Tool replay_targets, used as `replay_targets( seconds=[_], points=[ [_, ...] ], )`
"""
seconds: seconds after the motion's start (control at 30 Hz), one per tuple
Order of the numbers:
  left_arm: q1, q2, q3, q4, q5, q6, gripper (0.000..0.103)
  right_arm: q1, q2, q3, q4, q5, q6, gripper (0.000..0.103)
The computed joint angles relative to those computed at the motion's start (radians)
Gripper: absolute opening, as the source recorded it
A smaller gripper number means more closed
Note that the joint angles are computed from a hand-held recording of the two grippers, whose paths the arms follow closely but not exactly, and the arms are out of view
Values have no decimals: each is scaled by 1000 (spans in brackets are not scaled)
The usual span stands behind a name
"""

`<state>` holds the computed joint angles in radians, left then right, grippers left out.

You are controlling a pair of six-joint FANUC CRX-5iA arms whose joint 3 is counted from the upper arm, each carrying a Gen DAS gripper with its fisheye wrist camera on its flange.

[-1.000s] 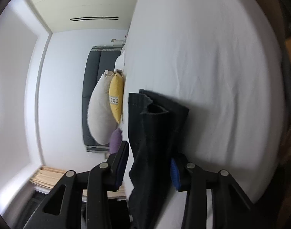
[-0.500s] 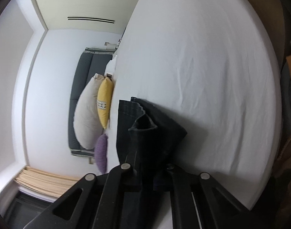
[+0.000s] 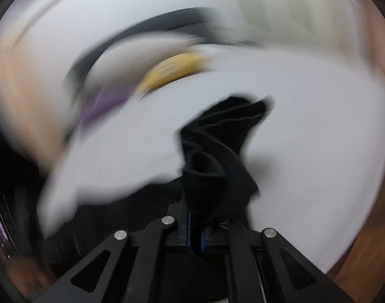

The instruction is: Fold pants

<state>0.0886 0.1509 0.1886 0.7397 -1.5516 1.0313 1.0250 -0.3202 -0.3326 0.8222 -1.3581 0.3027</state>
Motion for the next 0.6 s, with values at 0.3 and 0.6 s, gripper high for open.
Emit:
replay_targets(
  seconds=[0.3,0.6],
  points=[
    [35,23,-24,148,-41,88,92,112,183,55,-3,-105,165,5],
    [12,123,47,230,-145,181,92,191,212,82,85,-162,157,5]
  ],
)
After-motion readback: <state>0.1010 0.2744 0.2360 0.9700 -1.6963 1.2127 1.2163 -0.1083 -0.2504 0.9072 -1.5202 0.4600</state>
